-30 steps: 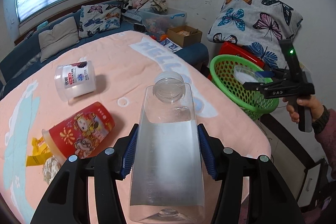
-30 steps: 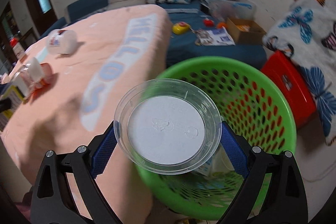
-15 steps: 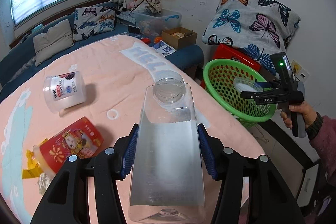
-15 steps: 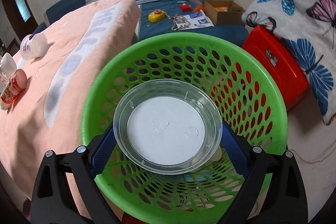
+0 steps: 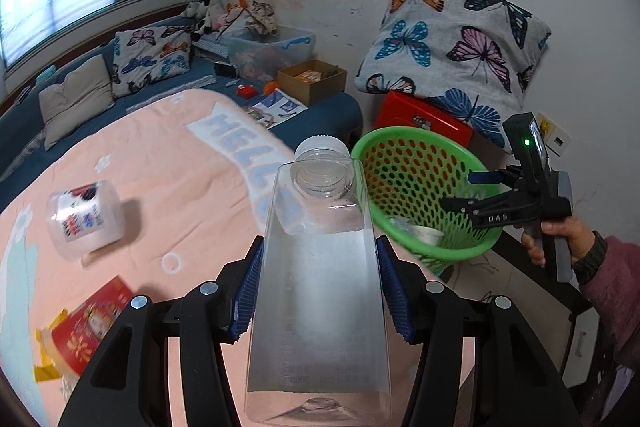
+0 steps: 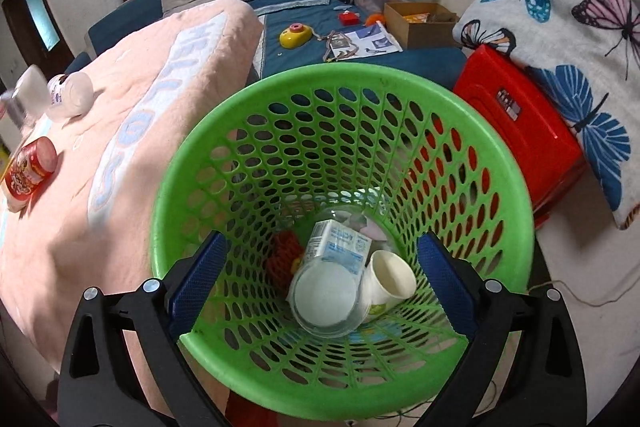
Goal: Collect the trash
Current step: 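Carry the clear bottle over the basket and open the left gripper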
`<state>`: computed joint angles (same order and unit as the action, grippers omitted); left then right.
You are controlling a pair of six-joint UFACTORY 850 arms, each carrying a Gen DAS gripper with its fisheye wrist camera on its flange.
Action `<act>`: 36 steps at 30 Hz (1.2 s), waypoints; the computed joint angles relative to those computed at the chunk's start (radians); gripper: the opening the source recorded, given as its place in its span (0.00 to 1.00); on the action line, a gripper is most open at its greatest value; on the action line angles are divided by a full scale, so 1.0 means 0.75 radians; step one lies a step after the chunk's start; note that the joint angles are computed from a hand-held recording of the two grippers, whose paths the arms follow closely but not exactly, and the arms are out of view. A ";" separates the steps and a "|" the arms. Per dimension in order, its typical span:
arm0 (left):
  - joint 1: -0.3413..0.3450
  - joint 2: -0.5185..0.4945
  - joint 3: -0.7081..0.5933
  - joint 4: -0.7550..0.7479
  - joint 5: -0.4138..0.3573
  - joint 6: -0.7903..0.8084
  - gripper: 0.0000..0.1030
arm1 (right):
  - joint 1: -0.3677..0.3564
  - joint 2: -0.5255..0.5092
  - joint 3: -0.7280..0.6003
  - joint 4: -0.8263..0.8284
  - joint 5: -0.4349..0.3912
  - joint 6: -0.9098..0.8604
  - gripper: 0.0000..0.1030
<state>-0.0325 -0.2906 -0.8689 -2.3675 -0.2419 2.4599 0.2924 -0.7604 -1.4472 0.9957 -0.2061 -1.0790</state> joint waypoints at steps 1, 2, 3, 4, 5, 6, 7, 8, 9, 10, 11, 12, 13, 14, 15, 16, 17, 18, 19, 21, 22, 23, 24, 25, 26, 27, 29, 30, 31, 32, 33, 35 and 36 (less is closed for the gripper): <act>-0.006 -0.012 -0.016 0.045 -0.003 -0.045 0.51 | -0.001 0.009 0.010 0.026 0.003 -0.027 0.92; -0.009 -0.019 -0.027 0.082 -0.006 -0.081 0.51 | -0.003 0.022 0.027 0.070 0.007 -0.074 0.92; -0.016 -0.033 -0.047 0.139 -0.008 -0.138 0.51 | -0.004 0.031 0.039 0.101 0.010 -0.104 0.92; -0.024 -0.044 -0.062 0.167 -0.007 -0.168 0.51 | -0.004 0.043 0.054 0.131 0.016 -0.136 0.92; -0.032 -0.056 -0.078 0.195 -0.005 -0.195 0.51 | -0.005 0.056 0.071 0.166 0.023 -0.172 0.92; -0.042 -0.072 -0.100 0.226 -0.001 -0.223 0.51 | -0.005 0.060 0.074 0.168 0.024 -0.174 0.92; -0.050 -0.084 -0.115 0.248 0.002 -0.242 0.51 | -0.007 0.069 0.086 0.194 0.024 -0.199 0.92; -0.059 -0.096 -0.132 0.268 0.004 -0.261 0.51 | -0.008 0.074 0.093 0.207 0.025 -0.214 0.92; -0.069 -0.112 -0.153 0.304 0.006 -0.294 0.51 | -0.009 0.085 0.107 0.215 0.032 -0.221 0.92; -0.077 -0.127 -0.173 0.339 0.009 -0.329 0.51 | -0.009 0.093 0.118 0.244 0.034 -0.250 0.92; -0.086 -0.140 -0.191 0.364 0.012 -0.352 0.51 | -0.010 0.100 0.127 0.270 0.033 -0.276 0.92; -0.096 -0.157 -0.212 0.395 0.013 -0.381 0.51 | -0.009 0.110 0.140 0.289 0.038 -0.294 0.92; -0.106 -0.174 -0.233 0.429 0.016 -0.415 0.51 | -0.009 0.114 0.146 0.282 0.043 -0.288 0.92; -0.115 -0.190 -0.254 0.466 0.021 -0.451 0.51 | -0.010 0.120 0.153 0.291 0.046 -0.298 0.92; -0.125 -0.210 -0.280 0.525 0.024 -0.509 0.51 | -0.012 0.128 0.164 0.320 0.045 -0.330 0.92; -0.133 -0.228 -0.302 0.568 0.025 -0.549 0.51 | -0.013 0.135 0.174 0.341 0.048 -0.352 0.92; -0.142 -0.244 -0.322 0.596 0.032 -0.575 0.51 | -0.011 0.143 0.185 0.370 0.054 -0.381 0.92; -0.154 -0.266 -0.348 0.637 0.038 -0.612 0.51 | -0.012 0.152 0.197 0.406 0.062 -0.418 0.92; -0.162 -0.285 -0.372 0.687 0.041 -0.658 0.51 | -0.013 0.159 0.208 0.442 0.065 -0.455 0.92; -0.179 -0.324 -0.419 0.789 0.053 -0.761 0.51 | -0.019 0.171 0.229 0.526 0.064 -0.537 0.92; -0.185 -0.345 -0.445 0.878 0.053 -0.851 0.51 | -0.020 0.176 0.235 0.546 0.063 -0.558 0.92; -0.192 -0.371 -0.477 0.978 0.050 -0.953 0.51 | -0.023 0.180 0.242 0.560 0.063 -0.571 0.92; -0.197 -0.385 -0.494 1.030 0.052 -1.007 0.51 | -0.025 0.186 0.251 0.583 0.069 -0.597 0.92; -0.204 -0.406 -0.520 1.113 0.055 -1.093 0.51 | -0.027 0.190 0.258 0.606 0.072 -0.622 0.92; -0.209 -0.420 -0.538 1.171 0.055 -1.153 0.51 | -0.029 0.194 0.267 0.629 0.077 -0.646 0.92; -0.215 -0.443 -0.566 1.253 0.052 -1.237 0.51 | -0.030 0.199 0.275 0.649 0.080 -0.665 0.92; -0.227 -0.474 -0.606 1.367 0.055 -1.354 0.51 | -0.038 0.208 0.295 0.718 0.078 -0.732 0.92; -0.235 -0.493 -0.630 1.433 0.059 -1.419 0.51 | -0.042 0.211 0.302 0.735 0.072 -0.747 0.92; -0.239 -0.507 -0.647 1.480 0.059 -1.465 0.51 | -0.045 0.214 0.308 0.744 0.070 -0.756 0.92; -0.246 -0.527 -0.673 1.566 0.060 -1.554 0.51 | -0.048 0.215 0.313 0.753 0.071 -0.763 0.92; -0.250 -0.540 -0.690 1.626 0.060 -1.617 0.51 | -0.052 0.217 0.320 0.773 0.068 -0.782 0.92; -0.256 -0.568 -0.723 1.717 0.054 -1.714 0.52 | -0.055 0.220 0.328 0.780 0.065 -0.788 0.92; -0.260 -0.586 -0.746 1.785 0.053 -1.789 0.52 | -0.055 0.222 0.333 0.795 0.068 -0.803 0.92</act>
<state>-0.2277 -0.7302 -1.4283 -1.0289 -0.2023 1.1184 0.2515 -0.5938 -1.1978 1.5920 -0.1555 -1.6815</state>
